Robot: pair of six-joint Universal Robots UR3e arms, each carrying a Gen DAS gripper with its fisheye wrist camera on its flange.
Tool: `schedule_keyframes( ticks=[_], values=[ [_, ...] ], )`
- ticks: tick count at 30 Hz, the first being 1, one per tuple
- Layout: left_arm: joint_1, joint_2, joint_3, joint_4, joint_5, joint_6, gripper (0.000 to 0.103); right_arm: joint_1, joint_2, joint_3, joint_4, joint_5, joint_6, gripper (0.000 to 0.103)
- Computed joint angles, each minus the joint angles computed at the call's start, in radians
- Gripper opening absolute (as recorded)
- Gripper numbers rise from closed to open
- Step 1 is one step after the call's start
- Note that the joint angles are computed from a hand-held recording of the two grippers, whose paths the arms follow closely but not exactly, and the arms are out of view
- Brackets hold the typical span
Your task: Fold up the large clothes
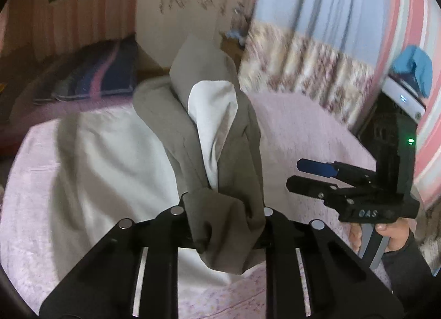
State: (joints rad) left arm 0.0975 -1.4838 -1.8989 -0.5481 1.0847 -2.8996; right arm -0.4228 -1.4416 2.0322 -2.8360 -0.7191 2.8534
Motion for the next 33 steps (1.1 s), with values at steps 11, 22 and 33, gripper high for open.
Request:
schedule_keyframes(
  ticks=[11,22,33],
  values=[
    [0.646,0.294,-0.247,-0.366,-0.252,0.288,0.017,0.49,0.2,-0.402,0.018,-0.464,0.012,0.071],
    [0.683,0.042,-0.251,-0.235,-0.241,0.319,0.027,0.514,0.361,-0.556,0.09,-0.501,-0.005,0.078],
    [0.637,0.041,-0.225,-0.149,-0.157,0.301,0.072,0.515,0.336,-0.538,0.082,-0.49,0.084,0.086]
  ],
)
